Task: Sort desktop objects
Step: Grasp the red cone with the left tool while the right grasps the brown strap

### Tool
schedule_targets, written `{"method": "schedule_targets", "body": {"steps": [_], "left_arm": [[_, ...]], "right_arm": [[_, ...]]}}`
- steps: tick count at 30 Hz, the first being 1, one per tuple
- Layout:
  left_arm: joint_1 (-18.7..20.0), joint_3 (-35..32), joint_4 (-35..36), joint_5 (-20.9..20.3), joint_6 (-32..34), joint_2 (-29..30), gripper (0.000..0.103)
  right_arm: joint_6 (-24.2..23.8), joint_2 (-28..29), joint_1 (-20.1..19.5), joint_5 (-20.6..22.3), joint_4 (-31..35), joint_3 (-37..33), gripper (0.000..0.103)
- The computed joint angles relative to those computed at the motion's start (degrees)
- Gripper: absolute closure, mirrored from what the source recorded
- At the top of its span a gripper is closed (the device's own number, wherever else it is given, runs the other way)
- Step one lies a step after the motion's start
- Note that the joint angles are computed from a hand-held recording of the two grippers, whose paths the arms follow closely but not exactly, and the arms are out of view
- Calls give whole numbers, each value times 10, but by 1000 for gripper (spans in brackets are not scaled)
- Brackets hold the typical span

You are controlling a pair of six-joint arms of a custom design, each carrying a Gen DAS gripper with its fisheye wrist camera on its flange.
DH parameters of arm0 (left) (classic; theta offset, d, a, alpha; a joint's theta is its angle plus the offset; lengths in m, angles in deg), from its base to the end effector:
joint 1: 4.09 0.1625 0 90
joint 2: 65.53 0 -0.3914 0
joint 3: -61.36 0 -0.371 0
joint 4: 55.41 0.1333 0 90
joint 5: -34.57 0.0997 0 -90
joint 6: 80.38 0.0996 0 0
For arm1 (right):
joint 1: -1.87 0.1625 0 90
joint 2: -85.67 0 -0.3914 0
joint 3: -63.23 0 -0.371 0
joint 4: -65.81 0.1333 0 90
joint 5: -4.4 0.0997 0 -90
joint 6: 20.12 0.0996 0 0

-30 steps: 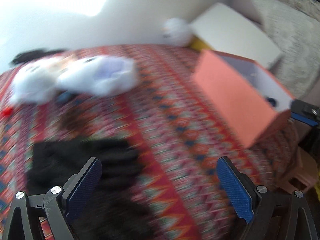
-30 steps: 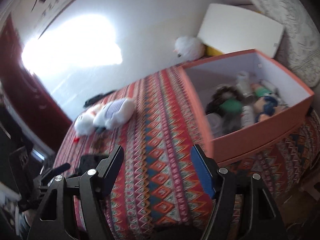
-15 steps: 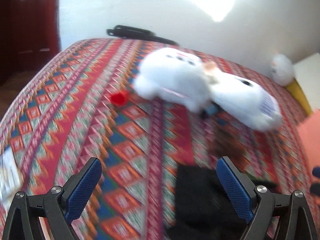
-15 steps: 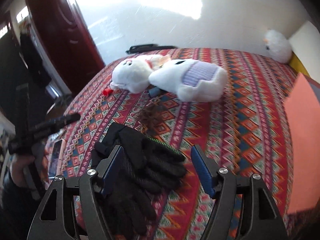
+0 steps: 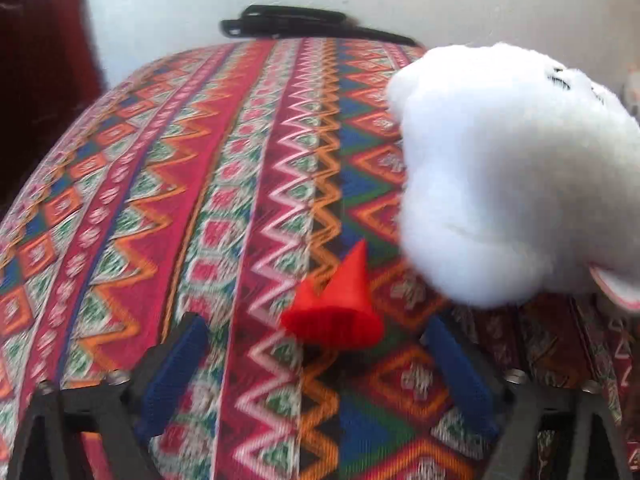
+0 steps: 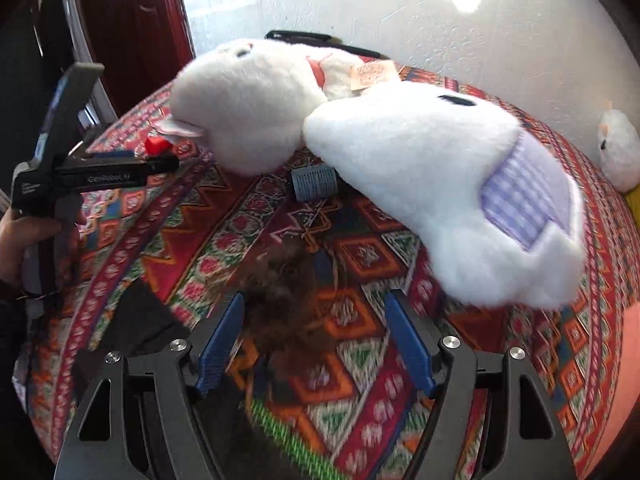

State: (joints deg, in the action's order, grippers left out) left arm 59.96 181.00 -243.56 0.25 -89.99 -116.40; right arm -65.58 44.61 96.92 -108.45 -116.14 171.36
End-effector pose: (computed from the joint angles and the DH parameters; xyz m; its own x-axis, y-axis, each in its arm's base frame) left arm -0.0231 -0.5401 0.1203 -0.7383 -0.2468 -0.6277 0.2617 0.7529 -0.6039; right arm 0.1443 -0.5582 0.0366 -0.5970 -0.5868 0.5470 -0.7205 0.6920 -0.0440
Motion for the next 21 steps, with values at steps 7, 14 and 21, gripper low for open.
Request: {"method": "schedule_targets", "body": {"steps": [7, 14, 21], "left_arm": [[-23, 24, -10, -2, 27, -12, 69], [-134, 133, 32, 22, -128, -67, 69], [-292, 222, 135, 31, -329, -108, 69]], "right_arm": [[-70, 11, 3, 25, -40, 14, 90], [-72, -93, 6, 62, -58, 121, 90], [-61, -221, 0, 89, -75, 248, 90]]}}
